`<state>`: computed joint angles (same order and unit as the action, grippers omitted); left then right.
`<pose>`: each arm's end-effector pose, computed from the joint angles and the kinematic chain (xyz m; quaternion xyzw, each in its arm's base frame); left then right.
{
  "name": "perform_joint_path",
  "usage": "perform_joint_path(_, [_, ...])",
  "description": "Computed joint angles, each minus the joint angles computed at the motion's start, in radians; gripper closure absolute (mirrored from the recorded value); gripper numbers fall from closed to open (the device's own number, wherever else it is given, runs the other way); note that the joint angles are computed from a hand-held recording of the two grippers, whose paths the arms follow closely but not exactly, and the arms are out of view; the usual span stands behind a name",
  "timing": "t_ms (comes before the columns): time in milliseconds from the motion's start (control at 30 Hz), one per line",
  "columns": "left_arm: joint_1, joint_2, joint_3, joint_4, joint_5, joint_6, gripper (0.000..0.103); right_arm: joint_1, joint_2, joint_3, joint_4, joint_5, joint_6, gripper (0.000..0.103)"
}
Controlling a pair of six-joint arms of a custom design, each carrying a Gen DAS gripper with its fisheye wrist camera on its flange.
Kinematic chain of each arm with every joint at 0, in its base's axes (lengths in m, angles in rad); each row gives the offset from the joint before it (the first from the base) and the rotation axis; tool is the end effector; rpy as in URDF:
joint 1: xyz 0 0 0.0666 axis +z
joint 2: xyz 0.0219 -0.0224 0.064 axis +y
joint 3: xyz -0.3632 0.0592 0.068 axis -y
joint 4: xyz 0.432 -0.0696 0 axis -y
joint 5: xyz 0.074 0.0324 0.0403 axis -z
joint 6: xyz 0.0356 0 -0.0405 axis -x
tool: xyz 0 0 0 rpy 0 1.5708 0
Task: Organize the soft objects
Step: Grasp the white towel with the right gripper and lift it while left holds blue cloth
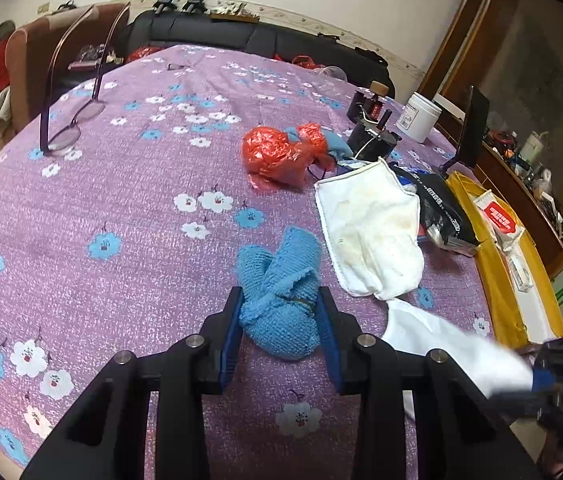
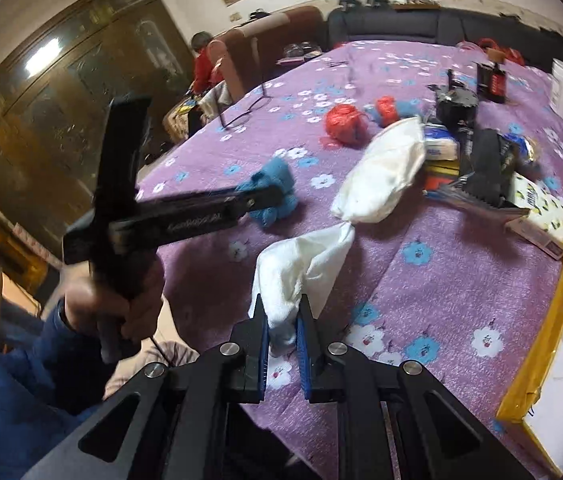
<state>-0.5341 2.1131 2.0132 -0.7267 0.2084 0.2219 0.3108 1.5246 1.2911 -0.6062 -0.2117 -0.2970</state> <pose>0.6597 -0.3992 0.2833 0.1814 0.9094 -0.2235 0.3003 0.5366 0.1798 0.3155 -0.0442 0.9284 0.2005 0.3096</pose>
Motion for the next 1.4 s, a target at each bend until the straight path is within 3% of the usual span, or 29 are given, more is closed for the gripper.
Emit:
perform_joint_path(100, [-0.002, -0.004, -0.003, 0.001, -0.01, -0.002, 0.069, 0.003, 0.042, 0.046, -0.03, 0.125, -0.036, 0.088])
perform_joint_path(233, [-0.004, -0.008, -0.007, 0.0, -0.021, -0.01, 0.069, -0.001, 0.126, 0.137, -0.097, 0.228, -0.076, 0.088])
perform_joint_path(367, [-0.003, -0.008, -0.01, 0.001, -0.016, -0.01, 0.069, 0.007, 0.208, 0.214, -0.154, 0.331, -0.045, 0.087])
perform_joint_path(500, [-0.003, -0.008, -0.011, 0.001, -0.016, -0.012, 0.068, 0.033, 0.217, 0.215, -0.142, 0.403, 0.038, 0.087])
perform_joint_path(633, [-0.002, -0.004, -0.006, -0.001, -0.013, -0.018, 0.068, 0.028, 0.18, 0.179, -0.119, 0.39, 0.032, 0.076])
perform_joint_path(700, [-0.001, -0.005, -0.008, 0.0, -0.013, -0.021, 0.068, 0.022, 0.148, 0.151, -0.105, 0.384, 0.014, 0.056])
perform_joint_path(767, [-0.002, -0.005, -0.007, -0.001, -0.013, -0.021, 0.068, 0.024, 0.121, 0.127, -0.081, 0.38, 0.009, 0.029])
perform_joint_path(1000, [-0.001, -0.005, -0.008, -0.001, -0.011, -0.019, 0.068, 0.055, 0.088, 0.107, -0.06, 0.43, 0.026, 0.021])
perform_joint_path(1133, [-0.002, -0.006, -0.008, 0.0, -0.011, -0.019, 0.068, 0.083, 0.129, 0.142, -0.078, 0.534, 0.051, 0.014])
perform_joint_path(1333, [-0.001, -0.008, -0.012, 0.001, -0.01, -0.02, 0.068, 0.069, 0.183, 0.184, -0.11, 0.501, -0.001, 0.015])
perform_joint_path(1400, [-0.002, -0.008, -0.012, 0.002, -0.011, -0.021, 0.068, 0.062, 0.182, 0.173, -0.098, 0.491, -0.025, 0.028])
